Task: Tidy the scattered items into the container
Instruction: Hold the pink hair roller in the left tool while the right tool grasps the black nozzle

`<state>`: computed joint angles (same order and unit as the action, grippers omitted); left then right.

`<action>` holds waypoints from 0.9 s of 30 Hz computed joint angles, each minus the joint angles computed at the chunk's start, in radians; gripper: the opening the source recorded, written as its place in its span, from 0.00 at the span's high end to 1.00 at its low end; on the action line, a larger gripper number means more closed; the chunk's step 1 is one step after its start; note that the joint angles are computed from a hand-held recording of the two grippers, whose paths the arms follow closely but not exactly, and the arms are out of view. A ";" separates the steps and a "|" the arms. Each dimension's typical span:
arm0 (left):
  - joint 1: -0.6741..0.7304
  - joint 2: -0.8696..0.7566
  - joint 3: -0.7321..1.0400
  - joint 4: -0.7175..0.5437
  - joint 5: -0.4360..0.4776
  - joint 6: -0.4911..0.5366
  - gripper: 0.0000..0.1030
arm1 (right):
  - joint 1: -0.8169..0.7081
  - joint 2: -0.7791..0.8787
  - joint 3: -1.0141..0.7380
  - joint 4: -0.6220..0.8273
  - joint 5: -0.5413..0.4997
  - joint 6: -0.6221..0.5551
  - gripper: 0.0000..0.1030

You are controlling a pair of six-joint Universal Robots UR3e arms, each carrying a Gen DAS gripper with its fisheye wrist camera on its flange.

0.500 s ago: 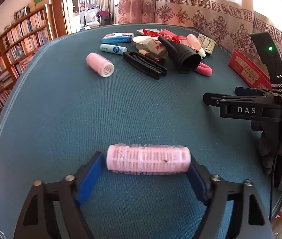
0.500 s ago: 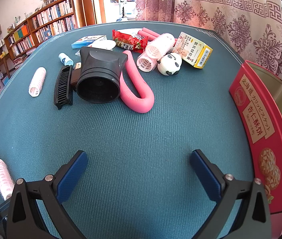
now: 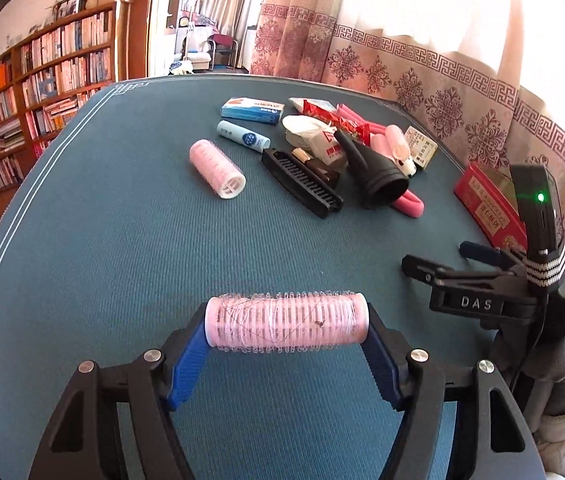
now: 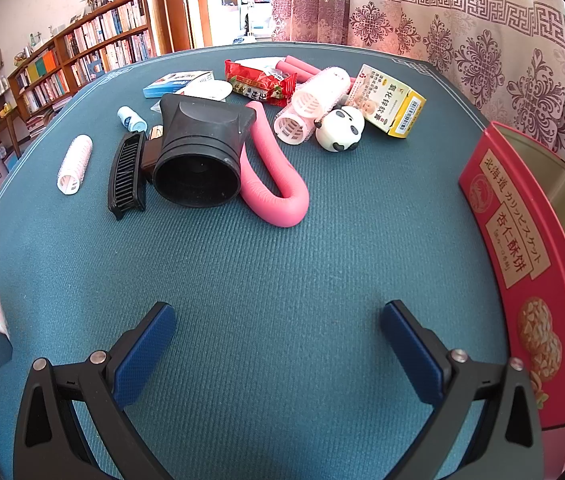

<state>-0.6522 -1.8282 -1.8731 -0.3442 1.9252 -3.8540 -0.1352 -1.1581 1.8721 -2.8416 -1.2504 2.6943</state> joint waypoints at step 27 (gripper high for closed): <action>0.149 -0.020 -0.023 0.057 -0.104 0.034 0.30 | 0.127 0.270 -0.642 0.393 0.114 0.147 0.31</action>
<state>-0.5033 -1.8481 -1.8958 -0.2877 1.8208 -3.8195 -0.0081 -0.8884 1.2297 -2.4481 -1.1366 2.8410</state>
